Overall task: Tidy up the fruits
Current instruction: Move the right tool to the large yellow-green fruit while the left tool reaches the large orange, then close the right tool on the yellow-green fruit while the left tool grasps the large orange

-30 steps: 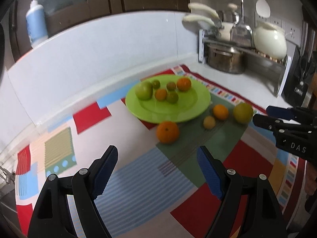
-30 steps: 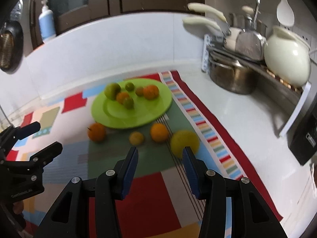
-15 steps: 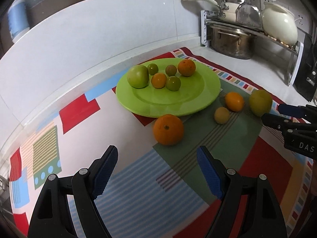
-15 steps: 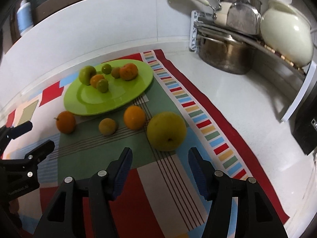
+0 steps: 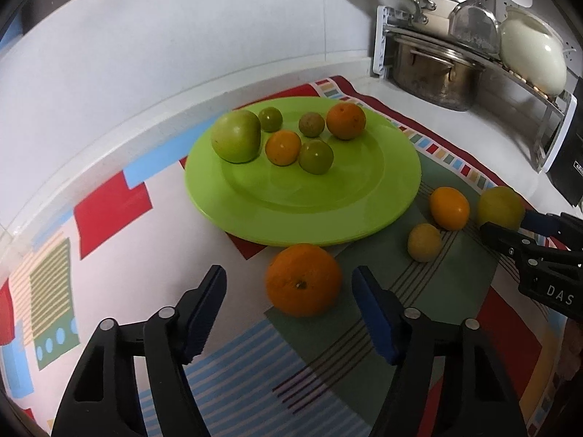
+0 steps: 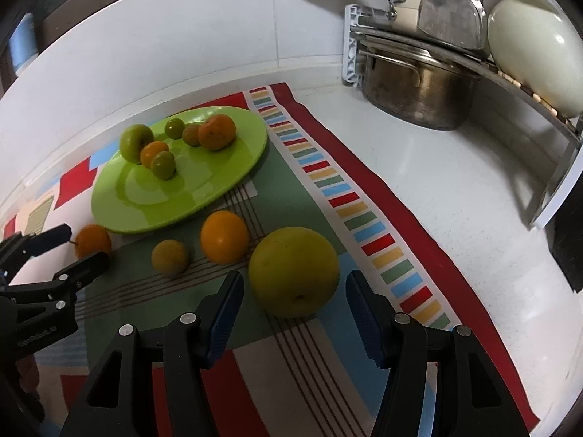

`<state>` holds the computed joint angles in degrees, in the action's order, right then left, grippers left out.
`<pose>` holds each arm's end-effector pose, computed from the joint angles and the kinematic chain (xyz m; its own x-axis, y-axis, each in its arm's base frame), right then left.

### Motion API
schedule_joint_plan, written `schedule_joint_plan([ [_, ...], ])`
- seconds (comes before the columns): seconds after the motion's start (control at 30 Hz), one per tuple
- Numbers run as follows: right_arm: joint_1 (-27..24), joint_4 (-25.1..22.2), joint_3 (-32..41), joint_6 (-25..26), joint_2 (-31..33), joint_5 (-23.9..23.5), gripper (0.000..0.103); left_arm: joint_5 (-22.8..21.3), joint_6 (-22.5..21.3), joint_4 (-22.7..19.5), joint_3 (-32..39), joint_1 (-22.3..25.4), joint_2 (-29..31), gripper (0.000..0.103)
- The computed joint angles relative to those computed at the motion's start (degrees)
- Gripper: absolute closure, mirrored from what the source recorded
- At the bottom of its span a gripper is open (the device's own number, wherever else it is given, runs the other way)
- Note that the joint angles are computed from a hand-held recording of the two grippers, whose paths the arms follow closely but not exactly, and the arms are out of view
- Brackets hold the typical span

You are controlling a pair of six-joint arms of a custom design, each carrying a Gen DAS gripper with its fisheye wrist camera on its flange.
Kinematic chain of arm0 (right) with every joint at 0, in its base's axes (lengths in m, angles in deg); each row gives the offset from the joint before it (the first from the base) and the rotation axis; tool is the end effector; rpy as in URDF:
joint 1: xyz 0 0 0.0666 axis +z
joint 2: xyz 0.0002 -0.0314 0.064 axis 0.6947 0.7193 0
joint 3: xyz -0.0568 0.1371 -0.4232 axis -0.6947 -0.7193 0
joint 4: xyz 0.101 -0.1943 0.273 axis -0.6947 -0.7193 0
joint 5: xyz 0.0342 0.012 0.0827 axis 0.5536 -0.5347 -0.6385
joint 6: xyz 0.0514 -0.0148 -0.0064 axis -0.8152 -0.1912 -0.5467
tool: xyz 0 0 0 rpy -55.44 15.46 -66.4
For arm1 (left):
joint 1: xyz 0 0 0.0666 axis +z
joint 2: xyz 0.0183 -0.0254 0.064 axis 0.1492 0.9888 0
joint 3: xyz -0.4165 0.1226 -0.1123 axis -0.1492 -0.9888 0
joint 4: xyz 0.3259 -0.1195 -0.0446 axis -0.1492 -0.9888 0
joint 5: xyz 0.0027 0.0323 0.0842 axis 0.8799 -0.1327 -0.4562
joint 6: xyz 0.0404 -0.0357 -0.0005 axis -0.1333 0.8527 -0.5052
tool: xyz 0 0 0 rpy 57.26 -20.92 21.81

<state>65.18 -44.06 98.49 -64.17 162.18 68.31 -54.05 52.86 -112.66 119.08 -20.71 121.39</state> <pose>0.3932 0.1366 0.4201 -0.7298 0.2533 -0.6350 0.3193 0.9476 0.0110 0.4835 -0.2728 0.4115 -0.6564 0.4381 -0.6142 0.5428 0.8397 0.0188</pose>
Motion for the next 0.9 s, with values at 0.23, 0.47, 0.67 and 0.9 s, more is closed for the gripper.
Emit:
schedule_joint_plan([
  [0.23, -0.2, 1.0, -0.3, 0.8, 0.1, -0.3, 0.053, 2.4, 0.7, -1.2, 0.5, 0.2, 0.8, 0.062],
  [0.47, -0.3, 1.0, -0.4, 1.2, -0.1, -0.2, 0.053, 2.1, 1.1, -1.5, 0.7, -0.1, 0.8, 0.062],
  [0.67, -0.1, 0.9, -0.5, 1.0, -0.4, -0.4, 0.054, 1.8, 0.7, -0.3, 0.0, 0.0, -0.3, 0.062],
  [0.9, 1.0, 0.5, -0.1, 1.0, -1.5, 0.6, 0.054, 1.5, 1.1, 0.8, -1.2, 0.1, -2.6, 0.062],
])
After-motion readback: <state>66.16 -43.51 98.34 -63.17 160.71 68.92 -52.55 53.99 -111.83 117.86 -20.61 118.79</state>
